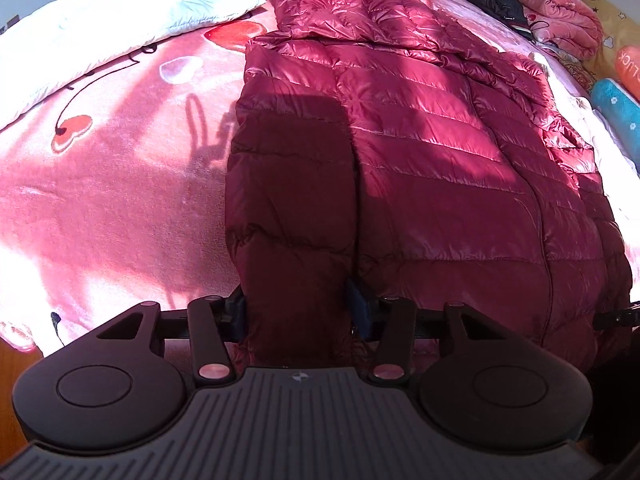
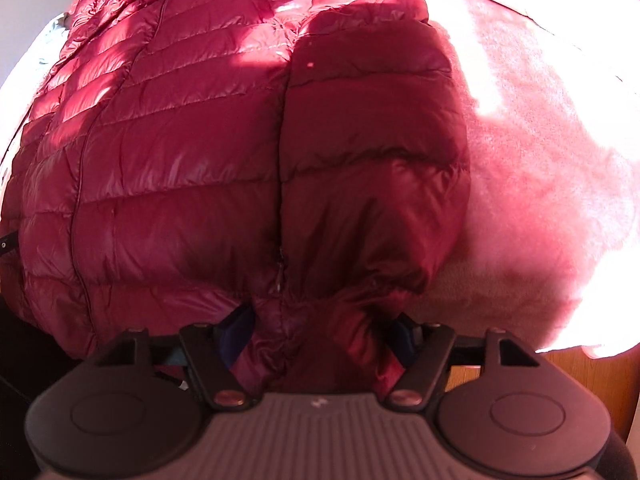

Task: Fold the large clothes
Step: 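Close both grippers on the end of the red jacket, then lift the held jacket end and fold it over the jacket body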

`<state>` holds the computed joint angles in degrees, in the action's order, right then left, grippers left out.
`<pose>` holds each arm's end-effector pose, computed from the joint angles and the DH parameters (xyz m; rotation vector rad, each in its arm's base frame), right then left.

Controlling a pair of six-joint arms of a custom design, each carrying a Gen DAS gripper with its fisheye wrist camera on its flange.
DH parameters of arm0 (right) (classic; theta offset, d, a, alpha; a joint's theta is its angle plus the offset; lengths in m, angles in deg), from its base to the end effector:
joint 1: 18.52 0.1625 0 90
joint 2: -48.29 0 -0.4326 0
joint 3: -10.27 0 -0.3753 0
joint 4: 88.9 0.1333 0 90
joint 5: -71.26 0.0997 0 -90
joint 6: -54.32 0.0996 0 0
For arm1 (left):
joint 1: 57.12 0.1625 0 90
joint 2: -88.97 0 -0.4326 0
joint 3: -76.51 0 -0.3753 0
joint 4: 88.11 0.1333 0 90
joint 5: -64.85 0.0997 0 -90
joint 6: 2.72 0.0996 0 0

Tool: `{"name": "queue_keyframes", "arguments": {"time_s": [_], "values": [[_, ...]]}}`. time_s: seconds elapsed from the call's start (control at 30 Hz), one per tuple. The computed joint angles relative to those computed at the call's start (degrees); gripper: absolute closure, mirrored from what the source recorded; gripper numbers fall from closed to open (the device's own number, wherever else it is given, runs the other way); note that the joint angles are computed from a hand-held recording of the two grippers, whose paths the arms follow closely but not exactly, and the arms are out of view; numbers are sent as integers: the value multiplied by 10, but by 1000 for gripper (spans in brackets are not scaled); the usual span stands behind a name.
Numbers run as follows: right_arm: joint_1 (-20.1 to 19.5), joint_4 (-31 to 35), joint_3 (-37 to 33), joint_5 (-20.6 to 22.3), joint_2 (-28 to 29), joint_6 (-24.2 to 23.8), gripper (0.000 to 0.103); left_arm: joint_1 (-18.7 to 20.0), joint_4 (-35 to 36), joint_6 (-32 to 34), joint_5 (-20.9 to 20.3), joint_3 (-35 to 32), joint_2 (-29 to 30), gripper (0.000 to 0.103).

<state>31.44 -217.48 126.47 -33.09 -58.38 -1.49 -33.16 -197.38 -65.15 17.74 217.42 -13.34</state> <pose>-0.1613 -0.3608 0.4788 0.2721 -2.5811 0.2080 -0.1660 -0.2938 0.2492 0.2399 2.4325 -0.6822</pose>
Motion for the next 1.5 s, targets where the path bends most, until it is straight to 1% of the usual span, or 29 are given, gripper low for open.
{"name": "queue_keyframes", "arguments": {"time_s": [0.03, 0.07, 0.1, 0.2, 0.23, 0.3, 0.4, 0.47, 0.6, 0.7, 0.77, 0.83, 0.93, 1.1, 1.23, 1.33, 1.4, 1.43, 1.47, 1.5], "values": [[-2, -1, 2, 5, -3, -5, 48, -4, -3, 3, 0, 2, -1, 58], [-4, -1, 3, 12, -5, -11, 54, -7, -5, 6, 0, 3, -1, 68], [-7, 0, 5, 19, -8, -17, 57, -12, -8, 8, 1, 4, -2, 75], [-16, 6, 5, 42, -16, -26, 73, -25, -24, 7, 2, 13, -14, 89], [-21, 10, 5, 54, -21, -31, 76, -30, -28, 5, 4, 16, -18, 91], [-38, 27, -1, 85, -33, -47, 85, -39, -33, 0, 5, 20, -28, 93], [-53, 47, -2, 130, -51, -62, 90, -47, -50, -7, 8, 26, -46, 95], [-70, 74, -8, 170, -61, -73, 92, -55, -63, -8, 10, 30, -64, 97], [-119, 147, -28, 261, -85, -107, 93, -74, -92, -5, 9, 41, -105, 99], [-161, 218, -45, 332, -101, -136, 94, -85, -118, -9, 5, 49, -131, 99], [-180, 259, -50, 366, -109, -144, 95, -96, -130, -11, 6, 54, -148, 100], [-205, 311, -59, 402, -118, -169, 97, -108, -136, -16, 10, 55, -153, 100], [-243, 402, -85, 440, -123, -208, 101, -125, -133, -25, 10, 54, -165, 100], [-293, 542, -131, 469, -119, -261, 102, -173, -81, -50, 13, 44, -202, 101], [-313, 649, -170, 472, -114, -296, 102, -222, -16, -98, 19, 27, -237, 101], [-336, 743, -211, 474, -105, -335, 102, -275, 89, -178, 38, 2, -283, 101], [-352, 808, -239, 480, -95, -356, 102, -295, 130, -230, 52, -8, -302, 100], [-356, 834, -251, 486, -89, -362, 101, -303, 151, -258, 60, -13, -310, 100], [-362, 861, -262, 492, -83, -368, 101, -304, 161, -278, 69, -16, -315, 100], [-363, 882, -271, 500, -76, -368, 102, -297, 158, -284, 76, -17, -316, 100]]}}
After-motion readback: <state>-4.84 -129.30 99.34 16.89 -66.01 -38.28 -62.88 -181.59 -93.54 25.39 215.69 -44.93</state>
